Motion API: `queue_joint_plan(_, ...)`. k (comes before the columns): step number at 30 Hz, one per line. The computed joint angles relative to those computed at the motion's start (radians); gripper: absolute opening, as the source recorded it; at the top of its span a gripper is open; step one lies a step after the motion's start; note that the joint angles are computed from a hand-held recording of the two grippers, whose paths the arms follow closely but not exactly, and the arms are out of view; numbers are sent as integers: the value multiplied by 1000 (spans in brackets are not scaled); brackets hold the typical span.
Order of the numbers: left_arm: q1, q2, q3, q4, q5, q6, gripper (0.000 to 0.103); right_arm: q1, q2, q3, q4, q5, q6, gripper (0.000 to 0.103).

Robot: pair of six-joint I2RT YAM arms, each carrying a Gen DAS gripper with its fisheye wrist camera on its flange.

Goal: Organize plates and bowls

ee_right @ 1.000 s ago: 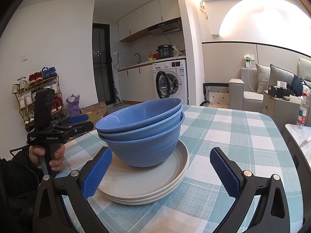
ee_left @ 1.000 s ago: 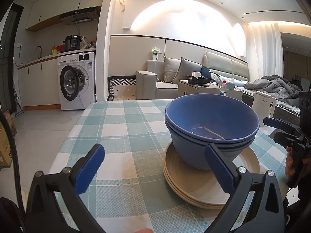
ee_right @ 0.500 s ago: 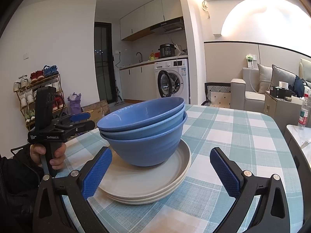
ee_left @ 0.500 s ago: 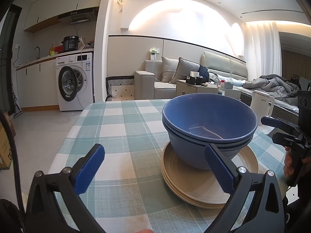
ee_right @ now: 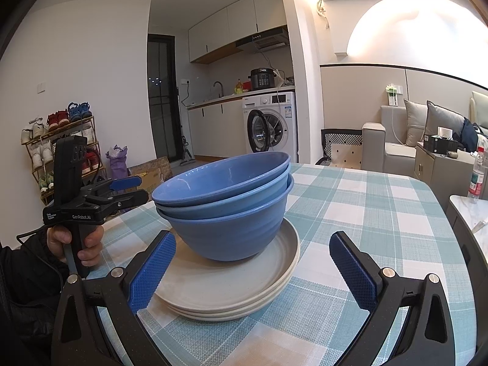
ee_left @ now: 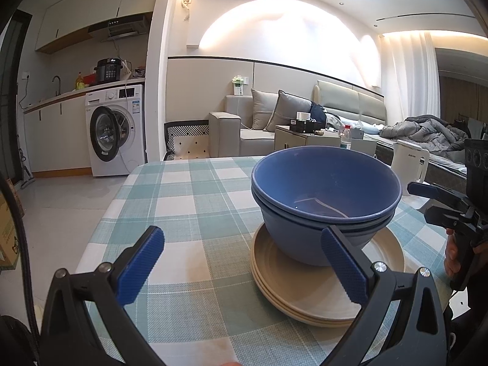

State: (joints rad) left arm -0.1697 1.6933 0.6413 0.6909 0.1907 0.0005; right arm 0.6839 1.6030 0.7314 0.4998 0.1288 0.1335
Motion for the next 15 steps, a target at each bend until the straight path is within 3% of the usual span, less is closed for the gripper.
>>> queue_joint_plan(15, 0, 0, -2, 5, -2, 3, 103, 0, 0, 1, -1, 0, 0, 103)
